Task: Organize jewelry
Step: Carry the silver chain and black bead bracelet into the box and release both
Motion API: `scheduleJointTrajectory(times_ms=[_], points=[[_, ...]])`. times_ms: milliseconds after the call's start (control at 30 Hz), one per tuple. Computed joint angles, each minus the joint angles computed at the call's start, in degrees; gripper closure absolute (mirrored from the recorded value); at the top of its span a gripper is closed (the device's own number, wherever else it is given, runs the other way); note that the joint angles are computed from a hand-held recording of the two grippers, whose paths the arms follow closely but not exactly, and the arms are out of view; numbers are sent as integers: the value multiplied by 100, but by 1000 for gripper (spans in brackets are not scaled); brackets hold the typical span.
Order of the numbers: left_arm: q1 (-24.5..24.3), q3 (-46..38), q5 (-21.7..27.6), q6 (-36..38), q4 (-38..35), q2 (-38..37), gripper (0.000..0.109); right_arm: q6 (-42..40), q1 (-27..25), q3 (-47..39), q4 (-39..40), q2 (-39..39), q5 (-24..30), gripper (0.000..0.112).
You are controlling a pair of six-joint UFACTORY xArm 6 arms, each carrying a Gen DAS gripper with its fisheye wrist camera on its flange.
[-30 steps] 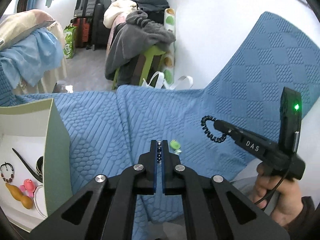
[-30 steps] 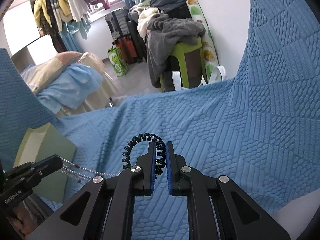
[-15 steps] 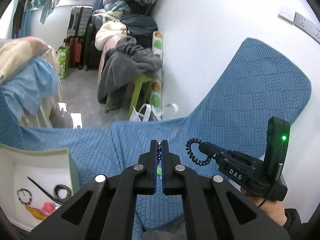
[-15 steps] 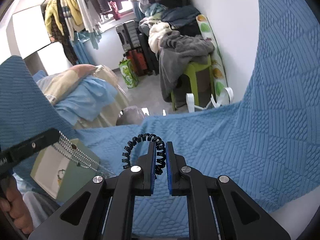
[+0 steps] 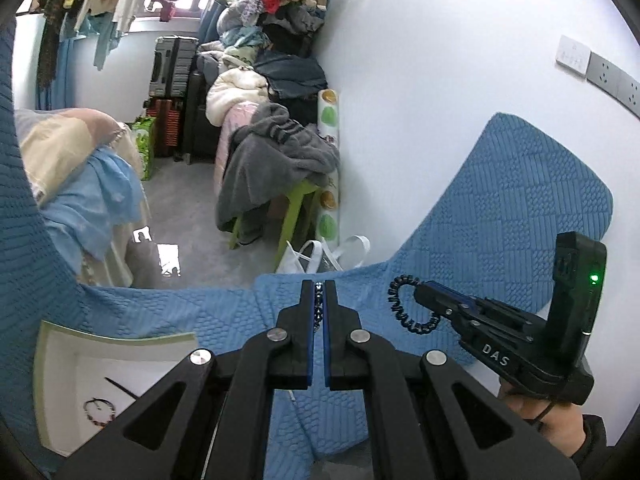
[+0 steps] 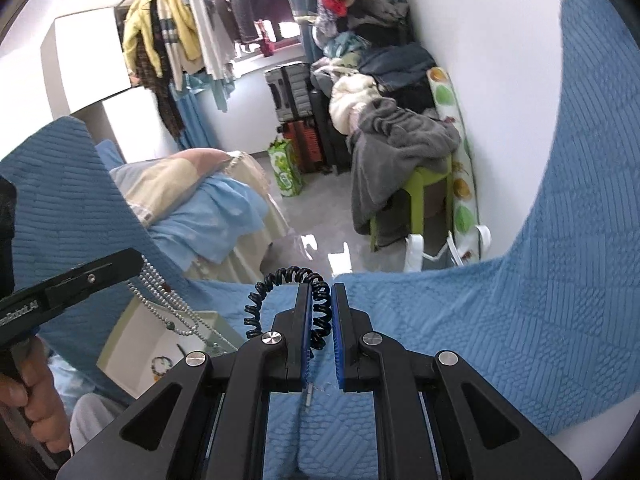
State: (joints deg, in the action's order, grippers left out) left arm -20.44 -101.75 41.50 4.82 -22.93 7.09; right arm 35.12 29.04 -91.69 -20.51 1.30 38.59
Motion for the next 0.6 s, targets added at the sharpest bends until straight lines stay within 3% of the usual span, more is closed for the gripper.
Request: scheduleJointTrajectory(times_ms=[233,600], points=[[378,16,157,154,86,-113,106,16,343,-906,-207,549,323,105],[1065,942,56,620,-128,-727,106,-77,910,-2177,-143,1648,680,105]])
